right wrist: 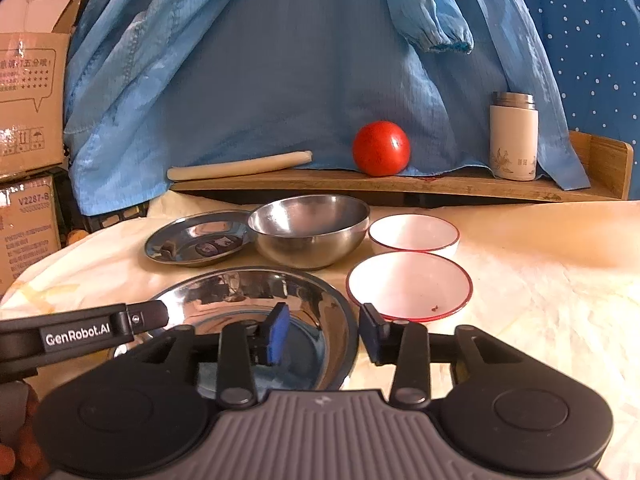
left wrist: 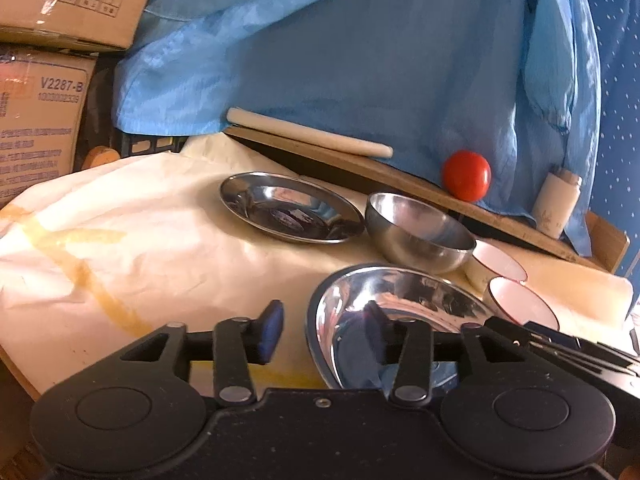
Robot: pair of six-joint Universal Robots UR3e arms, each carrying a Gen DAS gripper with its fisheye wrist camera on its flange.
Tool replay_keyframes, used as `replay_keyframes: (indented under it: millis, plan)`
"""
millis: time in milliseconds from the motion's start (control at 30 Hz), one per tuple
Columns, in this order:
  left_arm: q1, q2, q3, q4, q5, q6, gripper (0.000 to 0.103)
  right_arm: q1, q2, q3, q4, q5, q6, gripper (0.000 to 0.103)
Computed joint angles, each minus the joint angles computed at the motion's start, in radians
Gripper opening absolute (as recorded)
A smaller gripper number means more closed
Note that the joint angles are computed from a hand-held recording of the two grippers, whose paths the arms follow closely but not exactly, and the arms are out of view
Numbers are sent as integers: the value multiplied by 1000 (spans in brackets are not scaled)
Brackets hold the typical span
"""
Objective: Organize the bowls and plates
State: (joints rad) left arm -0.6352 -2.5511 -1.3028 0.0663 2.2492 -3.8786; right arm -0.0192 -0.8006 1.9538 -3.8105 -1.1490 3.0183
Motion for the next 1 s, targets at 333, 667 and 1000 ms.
replay_keyframes:
  millis: [333, 667, 1000]
  plan:
    - [45, 59, -122, 79, 39, -68, 96, 0, 19, -10, -78, 42, 40, 94]
    - [246, 181, -269, 130, -186, -24, 102, 21, 34, -165, 61, 144, 70, 102]
    - [410, 178, -150, -34, -385, 140, 102, 105, 91, -397, 283, 144, 77, 103]
